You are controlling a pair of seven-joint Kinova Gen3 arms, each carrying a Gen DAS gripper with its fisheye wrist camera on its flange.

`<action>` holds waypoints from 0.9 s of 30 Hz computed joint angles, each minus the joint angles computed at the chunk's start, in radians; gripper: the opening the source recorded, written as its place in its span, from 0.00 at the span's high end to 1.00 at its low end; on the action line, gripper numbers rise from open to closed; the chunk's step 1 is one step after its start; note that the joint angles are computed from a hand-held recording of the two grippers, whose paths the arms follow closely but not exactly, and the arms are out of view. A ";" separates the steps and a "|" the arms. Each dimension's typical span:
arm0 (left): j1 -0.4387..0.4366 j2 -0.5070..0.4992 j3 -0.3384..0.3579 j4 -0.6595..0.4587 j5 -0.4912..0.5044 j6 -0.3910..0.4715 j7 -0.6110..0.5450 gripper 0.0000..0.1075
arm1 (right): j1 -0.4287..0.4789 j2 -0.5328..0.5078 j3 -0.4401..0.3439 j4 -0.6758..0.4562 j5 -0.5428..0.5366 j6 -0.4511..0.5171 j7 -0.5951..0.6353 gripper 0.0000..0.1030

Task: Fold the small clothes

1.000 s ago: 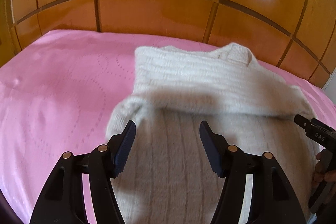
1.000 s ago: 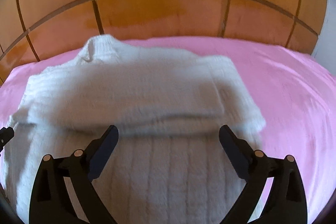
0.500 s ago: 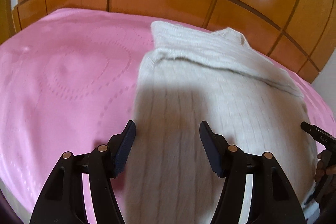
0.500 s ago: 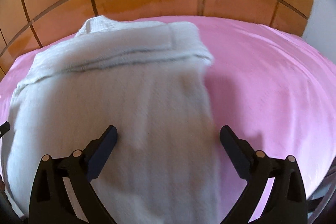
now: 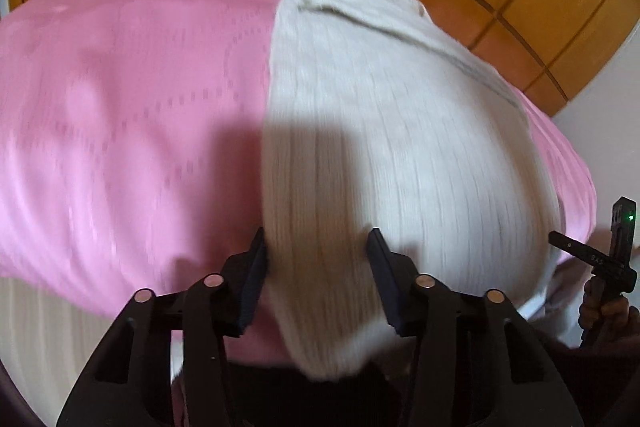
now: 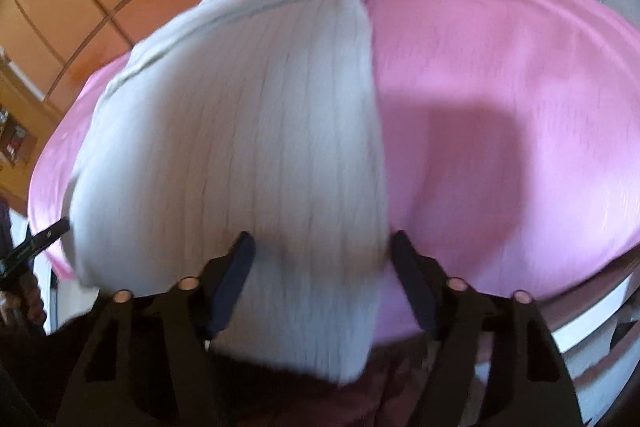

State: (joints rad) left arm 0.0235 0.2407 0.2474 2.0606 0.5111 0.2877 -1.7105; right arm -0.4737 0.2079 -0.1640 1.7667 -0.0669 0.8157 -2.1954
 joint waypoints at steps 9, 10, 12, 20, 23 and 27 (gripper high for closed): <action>-0.341 -0.017 0.293 0.004 0.311 0.062 -0.351 0.92 | 0.099 -0.007 -0.017 -0.023 -0.218 -0.067 0.182 0.88; -0.388 -0.015 0.323 -0.017 0.352 0.089 -0.378 0.92 | 0.112 -0.010 -0.015 -0.023 -0.245 -0.092 0.192 0.88; -0.480 0.010 0.401 -0.034 0.433 0.098 -0.456 0.92 | 0.145 -0.002 -0.017 -0.028 -0.305 -0.143 0.226 0.88; -0.342 0.157 0.205 -0.224 0.658 0.137 -0.603 0.93 | 0.181 0.126 0.030 -0.152 -0.293 -0.195 0.169 0.88; -0.216 0.220 0.066 -0.335 0.585 0.137 -0.485 0.93 | 0.207 0.181 0.036 -0.205 -0.284 -0.196 0.149 0.88; -0.092 0.261 -0.108 -0.429 0.539 0.178 -0.340 0.77 | 0.275 0.218 -0.003 -0.227 -0.330 -0.221 0.188 0.56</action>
State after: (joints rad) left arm -0.0685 0.5018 0.1389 1.6316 1.0498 0.4660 -2.0508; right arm -0.1988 0.4263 -0.1671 1.5396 -0.3967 0.5950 -2.0075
